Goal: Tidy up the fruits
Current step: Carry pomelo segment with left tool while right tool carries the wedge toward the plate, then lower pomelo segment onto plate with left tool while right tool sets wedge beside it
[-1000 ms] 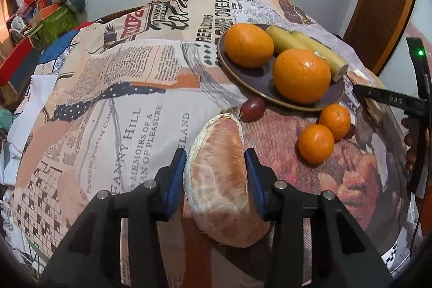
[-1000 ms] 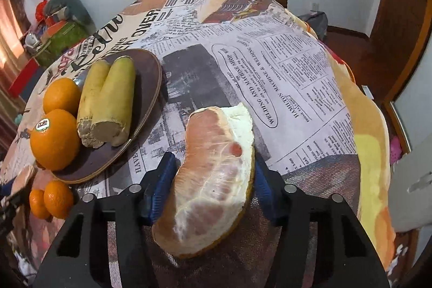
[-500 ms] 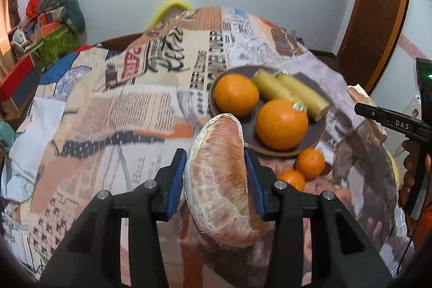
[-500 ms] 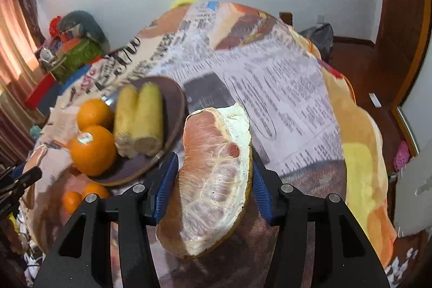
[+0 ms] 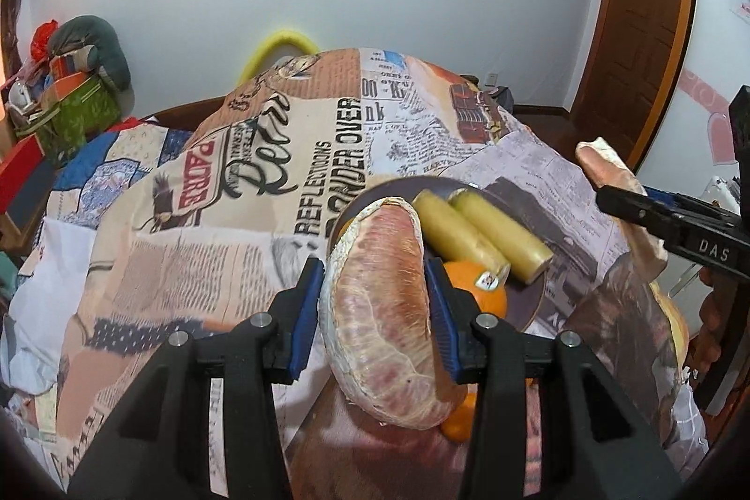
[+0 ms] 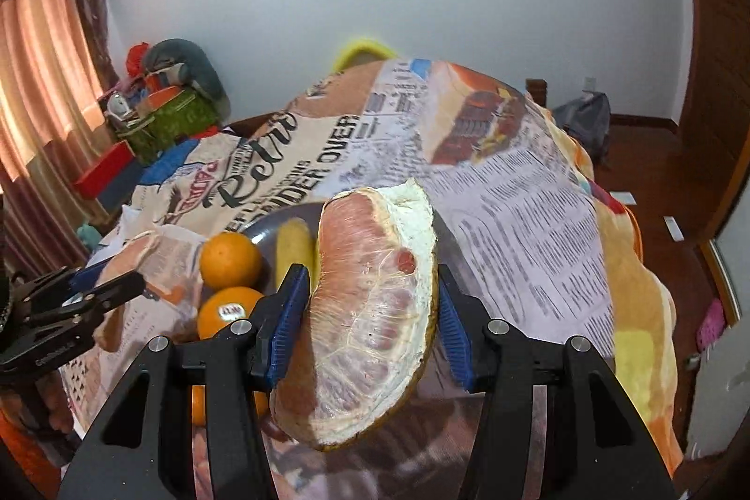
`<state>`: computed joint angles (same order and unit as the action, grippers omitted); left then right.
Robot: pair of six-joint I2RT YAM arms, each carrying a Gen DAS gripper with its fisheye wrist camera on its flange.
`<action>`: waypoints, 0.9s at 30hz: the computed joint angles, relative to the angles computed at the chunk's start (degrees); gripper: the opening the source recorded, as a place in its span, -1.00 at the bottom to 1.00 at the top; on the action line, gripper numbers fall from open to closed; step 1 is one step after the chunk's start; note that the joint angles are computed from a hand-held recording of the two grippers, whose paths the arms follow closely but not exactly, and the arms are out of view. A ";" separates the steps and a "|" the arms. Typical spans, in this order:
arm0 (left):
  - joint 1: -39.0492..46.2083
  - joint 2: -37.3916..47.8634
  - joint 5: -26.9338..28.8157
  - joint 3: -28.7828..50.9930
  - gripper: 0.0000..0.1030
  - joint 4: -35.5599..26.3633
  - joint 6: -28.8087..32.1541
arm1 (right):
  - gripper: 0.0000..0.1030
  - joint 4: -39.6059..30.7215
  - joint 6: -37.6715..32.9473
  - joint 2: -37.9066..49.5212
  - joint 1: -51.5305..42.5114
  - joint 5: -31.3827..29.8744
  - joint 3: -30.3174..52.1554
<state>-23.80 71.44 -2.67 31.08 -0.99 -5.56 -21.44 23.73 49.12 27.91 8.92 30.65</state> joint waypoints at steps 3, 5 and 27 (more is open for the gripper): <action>-0.15 2.87 0.79 1.83 -0.16 1.13 -0.04 | -0.04 2.90 -0.76 3.12 0.39 -0.33 0.77; -0.45 5.05 0.81 3.24 -0.16 1.84 -0.13 | -0.04 4.23 -1.11 4.76 0.49 -0.62 1.20; 3.29 24.47 6.28 17.39 -0.16 3.48 -1.61 | -0.04 15.09 -8.54 29.29 -0.89 -7.41 9.10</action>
<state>-20.51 95.91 3.61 48.47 2.49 -7.16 -6.36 15.19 78.42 27.01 1.51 39.75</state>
